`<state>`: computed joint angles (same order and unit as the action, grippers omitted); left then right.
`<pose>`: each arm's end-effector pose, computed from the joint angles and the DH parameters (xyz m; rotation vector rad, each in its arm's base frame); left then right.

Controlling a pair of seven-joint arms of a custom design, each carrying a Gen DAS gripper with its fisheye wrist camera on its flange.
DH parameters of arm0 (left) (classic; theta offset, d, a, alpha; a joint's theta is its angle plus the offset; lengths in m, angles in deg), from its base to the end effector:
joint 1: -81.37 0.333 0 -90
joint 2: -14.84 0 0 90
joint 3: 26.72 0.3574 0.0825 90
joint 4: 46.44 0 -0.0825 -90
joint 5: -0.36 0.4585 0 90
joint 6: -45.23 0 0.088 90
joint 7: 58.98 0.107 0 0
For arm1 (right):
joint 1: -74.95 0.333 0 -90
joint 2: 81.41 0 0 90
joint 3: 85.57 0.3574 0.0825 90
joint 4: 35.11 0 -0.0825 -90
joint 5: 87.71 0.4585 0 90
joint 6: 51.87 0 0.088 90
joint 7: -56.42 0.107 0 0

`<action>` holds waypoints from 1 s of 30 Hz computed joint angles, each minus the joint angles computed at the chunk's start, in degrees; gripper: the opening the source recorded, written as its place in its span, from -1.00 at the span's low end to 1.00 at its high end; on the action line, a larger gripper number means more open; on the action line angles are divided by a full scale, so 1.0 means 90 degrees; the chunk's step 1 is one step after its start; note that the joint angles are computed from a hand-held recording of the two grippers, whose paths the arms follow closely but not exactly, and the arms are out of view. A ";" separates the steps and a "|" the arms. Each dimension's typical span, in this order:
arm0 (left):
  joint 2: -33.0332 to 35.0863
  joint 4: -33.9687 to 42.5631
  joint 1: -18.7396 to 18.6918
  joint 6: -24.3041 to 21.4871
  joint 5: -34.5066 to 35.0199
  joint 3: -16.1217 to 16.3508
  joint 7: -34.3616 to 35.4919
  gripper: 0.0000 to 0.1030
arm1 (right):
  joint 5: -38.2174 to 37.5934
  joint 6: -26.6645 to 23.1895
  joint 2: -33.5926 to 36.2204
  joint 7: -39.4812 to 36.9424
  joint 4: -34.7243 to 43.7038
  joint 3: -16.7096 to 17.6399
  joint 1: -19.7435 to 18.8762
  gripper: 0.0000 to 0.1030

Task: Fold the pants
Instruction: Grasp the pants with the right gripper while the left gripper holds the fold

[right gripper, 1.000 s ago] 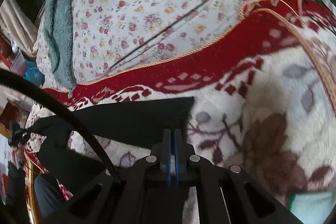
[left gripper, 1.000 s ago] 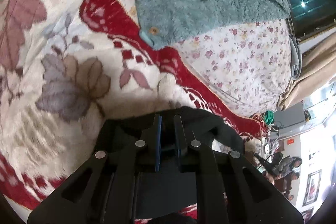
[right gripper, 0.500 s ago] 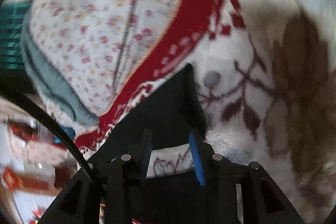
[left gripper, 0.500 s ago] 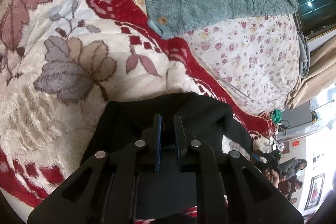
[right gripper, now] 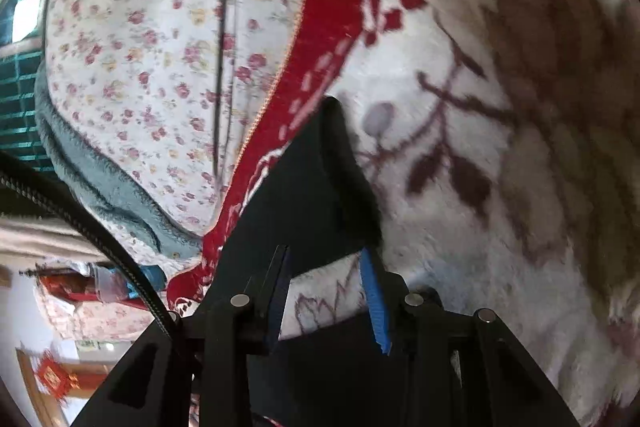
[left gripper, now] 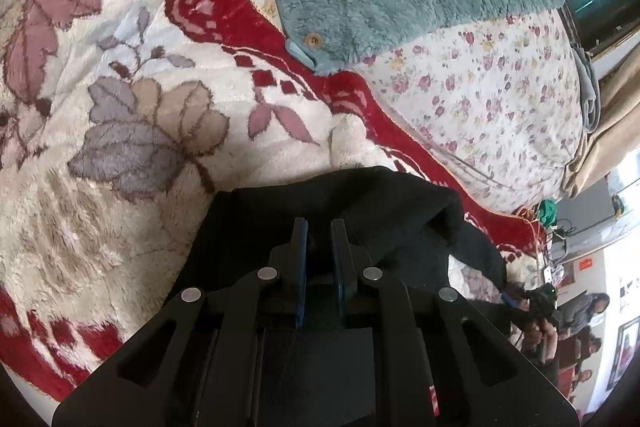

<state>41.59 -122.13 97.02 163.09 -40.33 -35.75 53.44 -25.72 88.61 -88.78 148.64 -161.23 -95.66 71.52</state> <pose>0.8107 0.0870 0.5357 1.9734 -1.9567 1.1209 0.5822 -0.1424 0.4819 -0.6100 2.1800 0.3423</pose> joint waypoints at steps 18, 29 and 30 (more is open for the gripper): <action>0.0564 0.1007 -0.0224 0.0687 0.0830 0.0069 -0.0629 -0.82 | 0.0851 0.0988 0.0021 -0.1703 0.0202 0.0086 0.0057 -0.92; 0.0567 0.0675 0.0194 0.0525 0.0626 -0.0115 -0.0763 -0.97 | 0.0514 0.0993 -0.0186 -0.1266 -0.0129 -0.0087 0.0116 -0.92; 0.0515 0.0606 0.0223 0.0499 0.0528 -0.0112 -0.0806 -0.97 | 0.0479 0.0986 -0.0168 -0.1258 -0.0129 -0.0081 0.0122 -0.92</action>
<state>46.22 -116.67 99.03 167.58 -35.58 -36.76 46.19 -21.41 97.48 -90.30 137.31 -162.39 -96.40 72.62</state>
